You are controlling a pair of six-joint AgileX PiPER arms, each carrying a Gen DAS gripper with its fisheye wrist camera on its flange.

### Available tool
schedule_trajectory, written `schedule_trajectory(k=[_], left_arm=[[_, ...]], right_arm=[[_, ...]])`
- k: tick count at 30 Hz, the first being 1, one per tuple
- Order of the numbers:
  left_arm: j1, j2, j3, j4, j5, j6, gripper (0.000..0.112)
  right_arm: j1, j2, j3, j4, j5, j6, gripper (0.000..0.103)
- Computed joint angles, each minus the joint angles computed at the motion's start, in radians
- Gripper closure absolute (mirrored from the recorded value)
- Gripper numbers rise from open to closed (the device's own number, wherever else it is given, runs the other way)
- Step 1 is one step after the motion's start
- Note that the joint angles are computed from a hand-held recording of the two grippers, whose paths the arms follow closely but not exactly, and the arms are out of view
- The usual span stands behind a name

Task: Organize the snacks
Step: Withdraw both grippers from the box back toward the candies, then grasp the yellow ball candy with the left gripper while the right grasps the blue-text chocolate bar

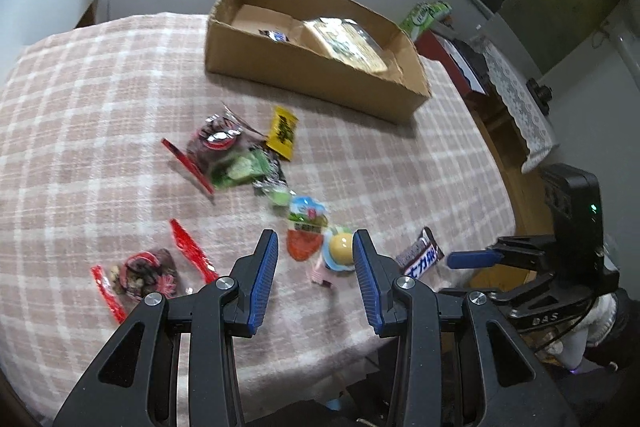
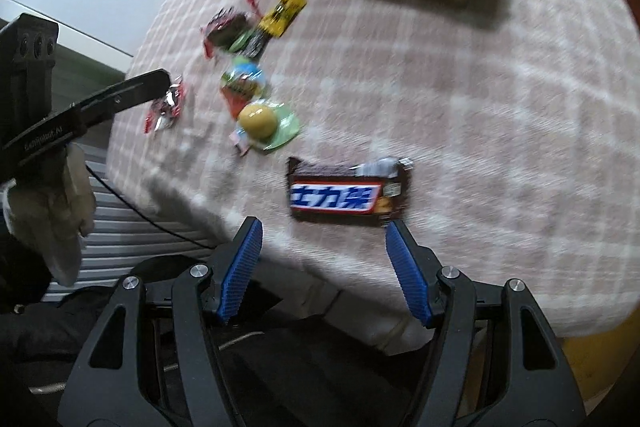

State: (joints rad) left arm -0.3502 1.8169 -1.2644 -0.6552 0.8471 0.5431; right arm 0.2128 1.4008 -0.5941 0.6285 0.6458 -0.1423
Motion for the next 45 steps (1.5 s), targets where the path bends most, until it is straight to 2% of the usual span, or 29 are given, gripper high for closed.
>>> schedule_trajectory(k=[3,8,13,15,19,26,31,33,36,40,45], left_arm=[[-0.006,0.001,0.012,-0.006,0.005,0.011,0.075],[-0.031,0.006,0.031,-0.006,0.005,0.036,0.075],[-0.070,0.033,0.030,-0.003,-0.007,0.060,0.078],[-0.089,0.044,0.026,0.005,-0.016,0.063,0.079],[-0.125,0.065,0.019,0.037,-0.046,0.056,0.079],[-0.162,0.114,-0.005,0.098,-0.096,0.022,0.079],[-0.186,0.124,-0.007,0.139,-0.136,0.024,0.079],[-0.201,0.116,0.008,0.159,-0.163,0.028,0.079],[-0.206,0.123,0.000,0.157,-0.169,0.025,0.081],[-0.203,0.121,0.005,0.143,-0.183,0.037,0.082],[-0.191,0.121,0.005,0.111,-0.180,0.049,0.083]], right_arm=[[0.002,0.042,-0.008,0.049,-0.020,-0.021,0.036],[0.025,0.091,-0.051,-0.020,-0.059,0.097,0.036],[0.097,0.142,-0.117,-0.254,-0.081,0.328,0.037],[0.112,0.162,-0.130,-0.286,-0.079,0.351,0.044],[0.158,0.167,-0.130,-0.384,-0.079,0.442,0.045],[0.171,0.148,-0.101,-0.441,-0.074,0.473,0.048],[0.176,0.154,-0.112,-0.505,-0.074,0.516,0.059],[0.170,0.169,-0.127,-0.527,-0.069,0.519,0.069],[0.139,0.178,-0.134,-0.495,-0.075,0.473,0.070],[0.141,0.180,-0.135,-0.516,-0.083,0.491,0.071],[0.099,0.142,-0.106,-0.469,-0.091,0.455,0.072]])
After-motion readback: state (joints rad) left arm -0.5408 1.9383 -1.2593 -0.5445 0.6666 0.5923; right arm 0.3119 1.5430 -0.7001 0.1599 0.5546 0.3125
